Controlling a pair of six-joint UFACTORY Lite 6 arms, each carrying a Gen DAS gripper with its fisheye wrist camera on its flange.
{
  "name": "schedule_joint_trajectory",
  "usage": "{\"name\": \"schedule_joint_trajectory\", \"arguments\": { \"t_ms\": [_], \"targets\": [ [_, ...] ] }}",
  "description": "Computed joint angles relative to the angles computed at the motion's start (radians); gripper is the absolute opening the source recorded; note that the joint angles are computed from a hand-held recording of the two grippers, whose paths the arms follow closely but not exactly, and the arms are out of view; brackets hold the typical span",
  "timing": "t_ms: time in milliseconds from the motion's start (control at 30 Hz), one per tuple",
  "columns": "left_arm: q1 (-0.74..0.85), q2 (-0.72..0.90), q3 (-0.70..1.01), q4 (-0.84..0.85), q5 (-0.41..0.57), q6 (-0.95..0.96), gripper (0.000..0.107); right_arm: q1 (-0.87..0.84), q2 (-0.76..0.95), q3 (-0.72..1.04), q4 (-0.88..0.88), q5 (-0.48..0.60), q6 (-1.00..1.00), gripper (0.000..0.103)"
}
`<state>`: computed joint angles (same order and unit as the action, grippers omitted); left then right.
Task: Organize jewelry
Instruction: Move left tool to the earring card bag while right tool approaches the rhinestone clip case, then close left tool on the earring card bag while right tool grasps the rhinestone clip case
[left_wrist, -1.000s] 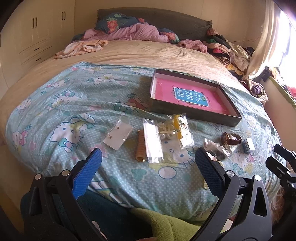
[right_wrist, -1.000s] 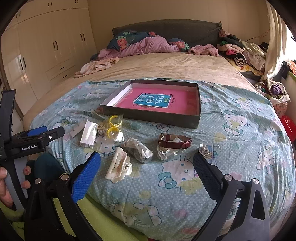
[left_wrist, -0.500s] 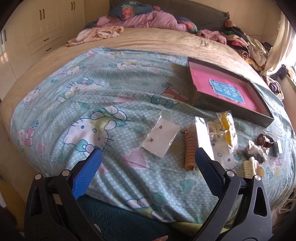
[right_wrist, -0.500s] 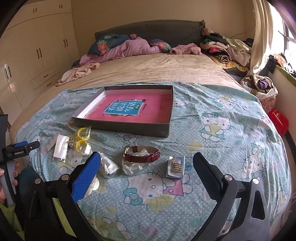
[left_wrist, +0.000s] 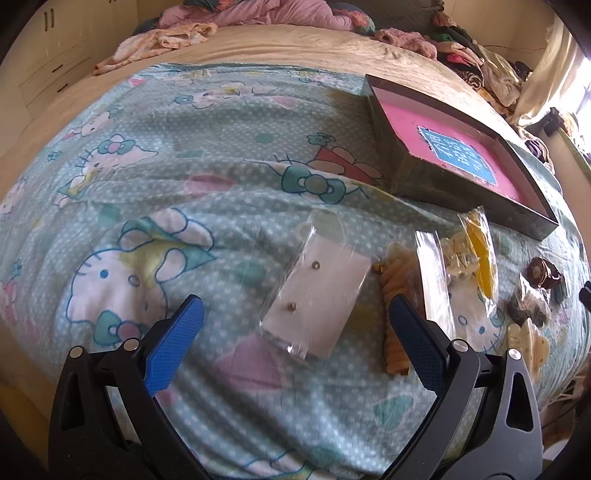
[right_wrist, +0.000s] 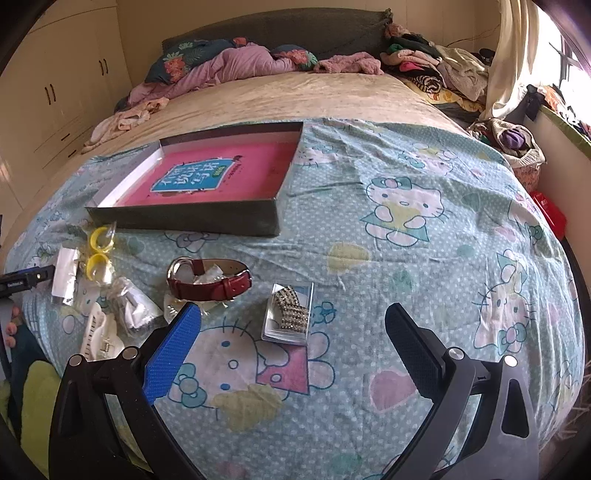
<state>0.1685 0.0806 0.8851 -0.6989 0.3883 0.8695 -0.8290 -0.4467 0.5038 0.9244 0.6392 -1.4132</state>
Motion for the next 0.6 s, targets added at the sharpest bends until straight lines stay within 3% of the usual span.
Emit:
{"name": "schedule_joint_trajectory", "arguments": {
  "t_ms": [167,300,367,433,500,600],
  "targets": [
    [-0.024,0.105,0.085,0.086,0.001,-0.099,0.081,0.036,0.118,0.010,0.065,-0.091,-0.052,0.095],
    [-0.057,0.122,0.097,0.145,-0.014,-0.137,0.073,0.067,0.204,0.035,0.088,-0.115,-0.065,0.074],
    [-0.073,0.115,0.092,0.163,-0.021,-0.138,0.065,0.086,0.215,0.029,0.112,-0.138,-0.088,0.064],
    [-0.083,0.101,0.082,0.158,-0.027,-0.123,0.048,0.094,0.218,0.023,0.146,-0.143,-0.130,0.045],
    [-0.091,0.079,0.064,0.147,-0.036,-0.102,0.043,0.082,0.234,0.030,0.170,-0.111,-0.165,0.034],
    [-0.093,0.056,0.051,0.115,-0.037,-0.065,0.039,0.060,0.231,0.032,0.185,-0.071,-0.187,0.033]
  ]
}}
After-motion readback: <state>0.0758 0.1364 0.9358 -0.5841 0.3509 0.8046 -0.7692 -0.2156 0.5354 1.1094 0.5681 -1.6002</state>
